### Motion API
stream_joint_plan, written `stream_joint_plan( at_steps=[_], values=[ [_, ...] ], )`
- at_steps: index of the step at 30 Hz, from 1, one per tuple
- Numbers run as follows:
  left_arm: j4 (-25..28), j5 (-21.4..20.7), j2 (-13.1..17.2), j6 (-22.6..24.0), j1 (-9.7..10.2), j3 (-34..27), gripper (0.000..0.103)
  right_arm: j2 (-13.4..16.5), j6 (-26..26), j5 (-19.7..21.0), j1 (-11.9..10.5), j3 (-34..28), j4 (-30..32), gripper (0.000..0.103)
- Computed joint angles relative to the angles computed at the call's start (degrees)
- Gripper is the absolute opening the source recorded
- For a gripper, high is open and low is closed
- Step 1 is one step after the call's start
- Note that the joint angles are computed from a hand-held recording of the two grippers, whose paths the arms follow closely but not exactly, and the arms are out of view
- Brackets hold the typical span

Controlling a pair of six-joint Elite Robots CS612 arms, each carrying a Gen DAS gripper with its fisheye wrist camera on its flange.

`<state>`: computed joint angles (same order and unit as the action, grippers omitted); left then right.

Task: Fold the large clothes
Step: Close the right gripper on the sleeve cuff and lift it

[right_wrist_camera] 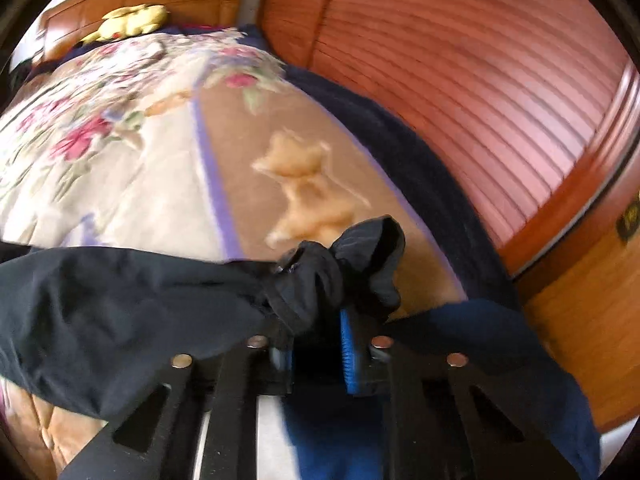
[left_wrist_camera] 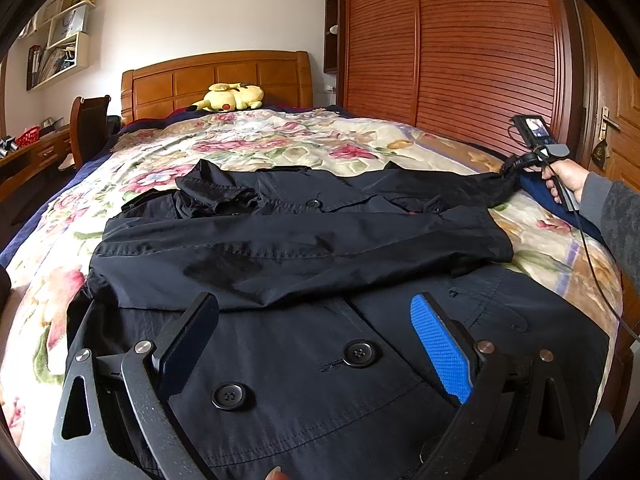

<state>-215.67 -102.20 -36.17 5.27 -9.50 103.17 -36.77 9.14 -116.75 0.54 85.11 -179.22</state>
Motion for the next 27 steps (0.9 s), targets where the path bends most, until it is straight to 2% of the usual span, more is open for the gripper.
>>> stream_joint_plan(
  at_steps=[4,7,14,21,23,24,27],
  values=[
    [-1.29,-0.01,-0.07,0.28,0.00,0.38,0.097,-0.46,-3.50,-1.14,2.15,0.49,-7.38,0.013],
    [-2.31,0.53,-0.34,0.86,-0.06,0.91,0.097,-1.07,-7.17,-0.54,4.17,0.71,-11.54,0.013],
    [-2.26,1.41,-1.09,1.81,0.33,1.69,0.097,-1.24,-16.34,2.51,9.61,-0.76,-15.01,0.012],
    [-3.14,1.60,-1.62,1.39,1.64,2.19,0.097,0.64,-22.68,6.92,14.59,-4.29,-14.97,0.011],
    [-3.26,1.66,-1.66,1.19,2.16,2.14,0.097,1.16,-24.69,5.80,16.05,-4.66,-16.12,0.011],
    [-3.27,1.77,-1.70,1.04,2.48,2.19,0.097,1.70,-25.23,5.39,16.78,-5.33,-16.49,0.011],
    [-2.95,1.93,-1.85,0.99,3.16,2.45,0.097,2.29,-25.09,7.55,17.75,-6.40,-15.35,0.011]
  ],
)
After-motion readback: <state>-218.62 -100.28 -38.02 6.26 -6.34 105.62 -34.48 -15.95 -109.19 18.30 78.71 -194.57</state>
